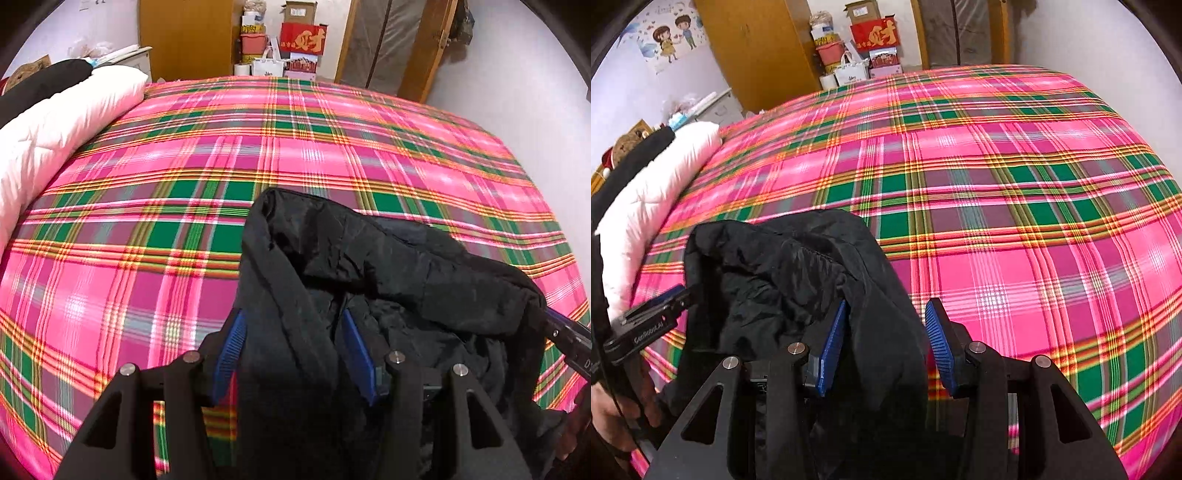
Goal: Fold large clothes
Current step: 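Lift the hem with both tools and fold it toward the hood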
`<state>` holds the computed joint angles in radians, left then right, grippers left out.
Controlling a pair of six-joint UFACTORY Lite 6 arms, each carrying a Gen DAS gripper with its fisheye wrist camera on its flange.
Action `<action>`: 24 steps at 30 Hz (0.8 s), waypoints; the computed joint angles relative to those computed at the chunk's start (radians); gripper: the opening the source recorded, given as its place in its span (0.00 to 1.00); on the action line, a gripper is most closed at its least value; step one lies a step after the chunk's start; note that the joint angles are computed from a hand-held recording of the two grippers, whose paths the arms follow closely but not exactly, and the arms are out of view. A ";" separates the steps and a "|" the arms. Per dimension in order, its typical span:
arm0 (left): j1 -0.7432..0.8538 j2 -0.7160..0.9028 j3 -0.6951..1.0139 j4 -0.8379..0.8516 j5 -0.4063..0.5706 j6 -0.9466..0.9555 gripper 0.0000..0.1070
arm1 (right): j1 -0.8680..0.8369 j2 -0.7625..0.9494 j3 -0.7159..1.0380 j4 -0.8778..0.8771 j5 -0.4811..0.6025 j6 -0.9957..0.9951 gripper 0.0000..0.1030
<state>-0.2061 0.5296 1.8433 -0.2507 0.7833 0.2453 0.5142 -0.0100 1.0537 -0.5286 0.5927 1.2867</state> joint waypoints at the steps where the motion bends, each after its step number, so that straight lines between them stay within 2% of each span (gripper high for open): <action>1: -0.007 0.011 0.009 0.016 -0.006 -0.009 0.44 | -0.001 0.007 0.002 -0.001 -0.002 -0.007 0.34; 2: -0.011 0.009 0.001 0.030 -0.023 -0.019 0.25 | -0.003 0.010 0.001 0.016 -0.015 -0.034 0.23; 3: -0.009 0.004 -0.006 0.025 -0.024 -0.016 0.17 | 0.005 0.018 0.010 0.020 -0.009 -0.042 0.13; 5: 0.004 -0.041 -0.062 -0.008 -0.051 0.014 0.08 | 0.036 0.017 0.021 -0.021 0.025 -0.019 0.09; 8: 0.038 -0.136 -0.142 -0.073 -0.074 0.082 0.06 | 0.070 -0.047 0.003 -0.053 0.054 0.020 0.07; 13: 0.142 -0.346 -0.244 -0.221 0.003 0.226 0.05 | 0.209 -0.203 -0.011 -0.129 0.200 0.132 0.06; 16: 0.229 -0.470 -0.282 -0.321 0.094 0.310 0.05 | 0.389 -0.301 0.000 -0.206 0.356 0.273 0.06; 19: 0.350 -0.632 -0.365 -0.423 0.208 0.396 0.04 | 0.637 -0.359 0.021 -0.290 0.561 0.451 0.05; 23: 0.577 -0.848 -0.511 -0.544 0.397 0.534 0.04 | 1.002 -0.345 0.047 -0.348 0.839 0.717 0.05; 24: 0.656 -0.899 -0.553 -0.573 0.459 0.577 0.04 | 1.061 -0.337 0.045 -0.345 0.876 0.773 0.05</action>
<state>0.4503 -0.3692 1.2902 -0.8233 1.2425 0.8225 1.5751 -0.3466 1.0990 -0.8740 1.4685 2.0597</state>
